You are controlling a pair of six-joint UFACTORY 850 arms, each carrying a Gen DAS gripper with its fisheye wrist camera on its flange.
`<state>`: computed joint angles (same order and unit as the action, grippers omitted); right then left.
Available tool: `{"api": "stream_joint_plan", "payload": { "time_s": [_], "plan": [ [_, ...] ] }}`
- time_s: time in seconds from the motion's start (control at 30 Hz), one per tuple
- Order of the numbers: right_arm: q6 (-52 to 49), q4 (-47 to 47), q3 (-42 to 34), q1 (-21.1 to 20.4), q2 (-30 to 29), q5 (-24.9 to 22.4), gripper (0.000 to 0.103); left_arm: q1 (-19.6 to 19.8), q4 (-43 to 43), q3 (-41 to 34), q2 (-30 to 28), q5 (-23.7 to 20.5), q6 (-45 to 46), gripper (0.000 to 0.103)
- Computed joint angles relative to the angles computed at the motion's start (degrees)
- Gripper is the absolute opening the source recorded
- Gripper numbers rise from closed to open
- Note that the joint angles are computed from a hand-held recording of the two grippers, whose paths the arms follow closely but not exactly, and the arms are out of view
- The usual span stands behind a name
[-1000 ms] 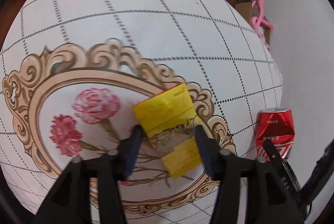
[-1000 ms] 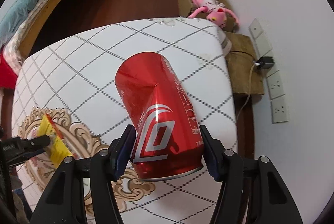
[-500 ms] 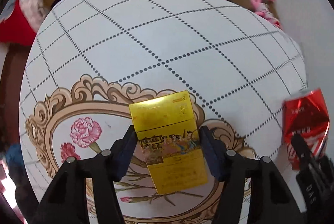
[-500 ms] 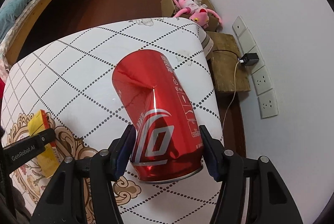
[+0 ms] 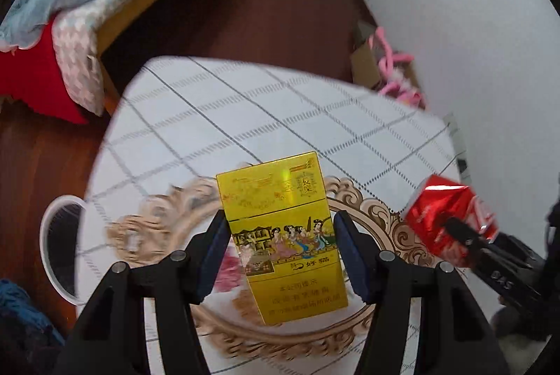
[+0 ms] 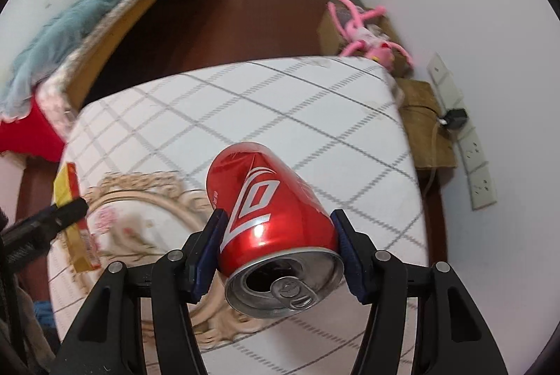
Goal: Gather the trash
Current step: 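Carry the can and box over the bin and open both tools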
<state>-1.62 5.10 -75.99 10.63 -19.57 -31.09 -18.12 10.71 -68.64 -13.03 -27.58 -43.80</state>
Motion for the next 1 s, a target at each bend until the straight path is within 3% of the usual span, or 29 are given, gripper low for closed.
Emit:
{"api": "stream_joint_plan", "payload": {
  "time_s": [0.23, 0.33, 0.57, 0.67, 0.77, 0.97, 1.0],
  "plan": [
    [-6.9, 10.37, 2.64, 3.61, 4.49, 0.1, 0.061, 5.02, 3.14, 9.07, 12.59, 2.89, -1.27, 0.057],
    [-8.77, 13.64, 2.24, 6.95, 6.05, -0.24, 0.061, 9.33, 0.79, 12.54, 18.04, 3.28, 2.34, 0.057],
    [-10.83, 19.29, -2.94, 19.23, 2.74, -1.88, 0.062, 24.73, -4.06, 20.92, 27.07, 2.43, 13.04, 0.057],
    [-10.21, 19.98, -7.06, 25.1, -2.17, -2.94, 0.061, 33.66, -12.39, 23.73, 26.35, 1.93, 23.77, 0.057],
    [-7.44, 17.79, -12.63, 30.17, -8.69, -4.55, 0.061, 40.16, -19.08, 25.2, 23.37, 1.75, 32.79, 0.058],
    [0.9, 9.14, -28.16, 37.34, -24.5, -11.77, 0.061, 46.88, -24.51, 25.57, 14.18, 0.91, 39.53, 0.059],
    [2.21, 7.93, -31.53, 38.24, -27.68, -13.61, 0.061, 47.44, -24.38, 25.57, 13.56, 0.88, 39.71, 0.064]
  ]
}}
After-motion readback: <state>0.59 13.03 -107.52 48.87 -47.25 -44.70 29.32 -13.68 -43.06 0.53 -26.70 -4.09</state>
